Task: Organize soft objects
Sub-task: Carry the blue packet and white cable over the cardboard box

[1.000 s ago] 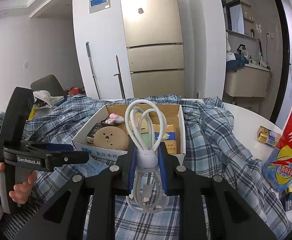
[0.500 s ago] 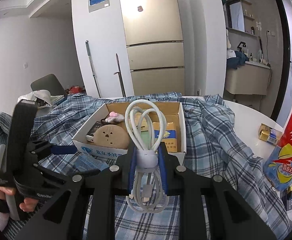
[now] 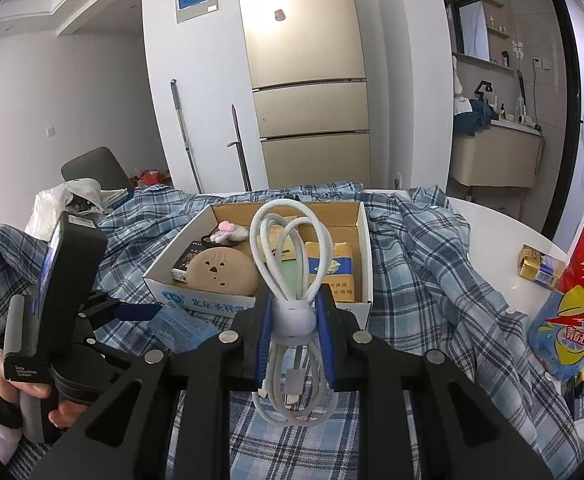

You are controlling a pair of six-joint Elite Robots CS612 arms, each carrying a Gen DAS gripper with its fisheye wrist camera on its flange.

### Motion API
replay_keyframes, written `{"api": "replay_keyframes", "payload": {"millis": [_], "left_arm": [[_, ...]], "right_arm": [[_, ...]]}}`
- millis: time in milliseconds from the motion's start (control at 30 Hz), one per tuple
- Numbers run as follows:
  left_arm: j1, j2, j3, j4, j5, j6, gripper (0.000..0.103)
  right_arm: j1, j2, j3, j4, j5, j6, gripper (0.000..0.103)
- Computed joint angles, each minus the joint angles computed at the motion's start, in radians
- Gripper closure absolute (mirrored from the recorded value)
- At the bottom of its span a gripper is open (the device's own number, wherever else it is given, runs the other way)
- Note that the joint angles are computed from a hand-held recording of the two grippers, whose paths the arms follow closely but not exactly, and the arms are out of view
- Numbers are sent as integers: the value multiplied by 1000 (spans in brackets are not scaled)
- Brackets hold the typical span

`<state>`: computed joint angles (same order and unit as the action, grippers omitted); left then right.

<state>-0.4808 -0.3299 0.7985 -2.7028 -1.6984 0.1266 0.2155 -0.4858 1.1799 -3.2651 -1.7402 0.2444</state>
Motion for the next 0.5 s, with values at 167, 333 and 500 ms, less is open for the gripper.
{"api": "replay_keyframes", "payload": {"millis": [167, 333, 500], "left_arm": [[6, -23, 58, -140, -31, -1, 36], [9, -52, 121, -308, -23, -26, 36], [3, -79, 140, -359, 42, -48, 36]], "right_arm": [[1, 1, 0, -7, -3, -7, 83], [2, -1, 9, -33, -10, -10, 83], [10, -22, 16, -29, -48, -33, 83]]}}
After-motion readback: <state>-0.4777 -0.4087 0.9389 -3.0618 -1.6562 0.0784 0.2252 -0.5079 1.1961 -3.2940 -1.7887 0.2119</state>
